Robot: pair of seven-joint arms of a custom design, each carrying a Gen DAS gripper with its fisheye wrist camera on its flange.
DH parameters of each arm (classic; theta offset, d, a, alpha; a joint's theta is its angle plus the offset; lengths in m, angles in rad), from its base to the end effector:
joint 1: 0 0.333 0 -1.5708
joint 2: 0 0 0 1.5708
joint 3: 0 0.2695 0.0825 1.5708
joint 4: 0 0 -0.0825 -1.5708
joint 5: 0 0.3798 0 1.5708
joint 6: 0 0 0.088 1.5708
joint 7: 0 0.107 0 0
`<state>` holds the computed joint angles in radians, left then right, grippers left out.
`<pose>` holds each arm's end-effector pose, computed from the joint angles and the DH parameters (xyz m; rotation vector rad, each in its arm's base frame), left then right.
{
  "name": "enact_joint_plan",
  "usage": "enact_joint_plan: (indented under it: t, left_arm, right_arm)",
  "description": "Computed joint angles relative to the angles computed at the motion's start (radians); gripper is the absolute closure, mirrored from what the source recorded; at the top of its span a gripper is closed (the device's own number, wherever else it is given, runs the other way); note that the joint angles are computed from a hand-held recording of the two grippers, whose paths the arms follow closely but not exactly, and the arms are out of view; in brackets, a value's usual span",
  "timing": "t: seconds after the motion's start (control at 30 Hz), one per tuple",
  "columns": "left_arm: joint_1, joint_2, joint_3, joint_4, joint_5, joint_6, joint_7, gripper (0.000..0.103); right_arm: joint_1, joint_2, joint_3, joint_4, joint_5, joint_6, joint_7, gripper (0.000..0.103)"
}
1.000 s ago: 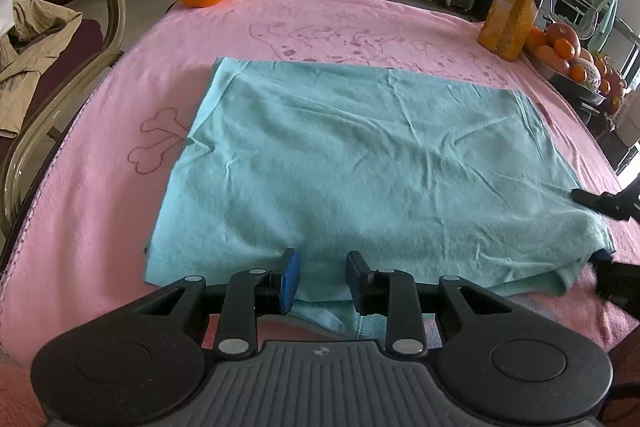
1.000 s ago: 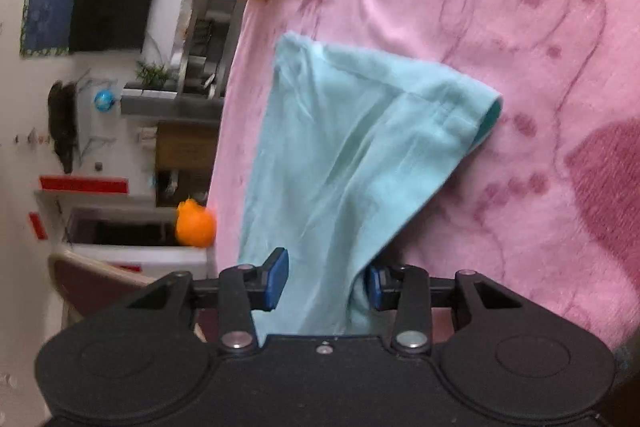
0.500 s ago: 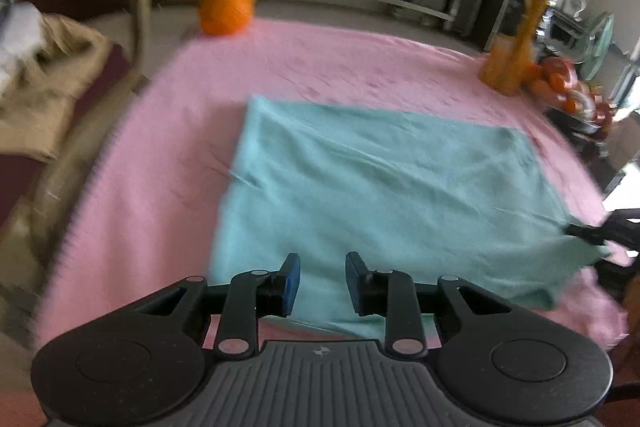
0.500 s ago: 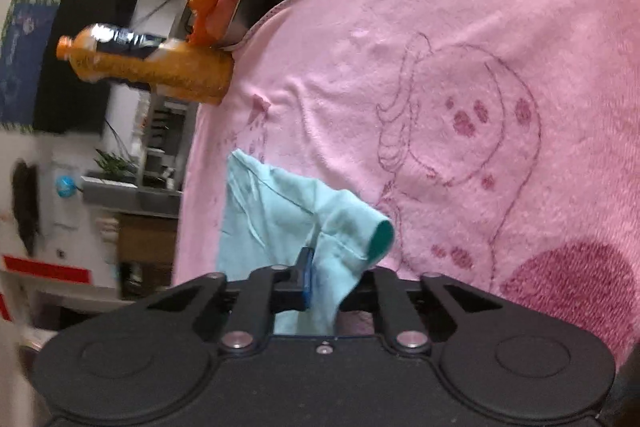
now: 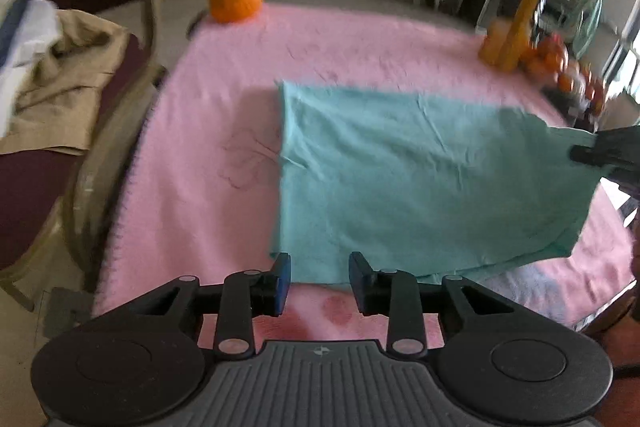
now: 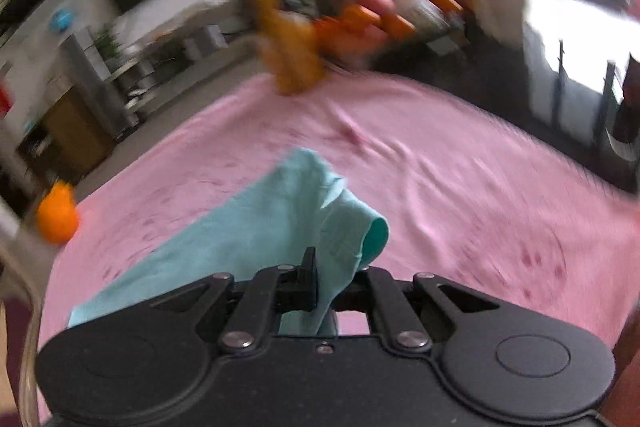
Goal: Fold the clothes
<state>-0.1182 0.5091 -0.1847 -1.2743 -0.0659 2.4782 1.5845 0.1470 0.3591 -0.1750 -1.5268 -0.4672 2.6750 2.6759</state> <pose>0.7030 -0.1855 0.5073 -1.6768 2.1010 -0.9030 0.6950 0.0123 0.5034 -0.9395 2.1980 -0.7553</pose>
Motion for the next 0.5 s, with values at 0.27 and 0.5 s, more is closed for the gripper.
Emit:
enact_joint_plan:
  t: [0.27, 0.5]
  left_arm:
    - [0.132, -0.169, -0.073, -0.298, -0.335, 0.248, 0.073, 0.076]
    - [0.120, -0.140, -0.048, -0.253, -0.351, 0.201, 0.000, 0.077]
  right_arm:
    - [0.029, 0.169, 0.166, 0.254, 0.085, 0.076, -0.621, 0.098]
    - [0.037, 0.360, 0.311, 0.477, 0.240, -0.083, -1.140, 0.098]
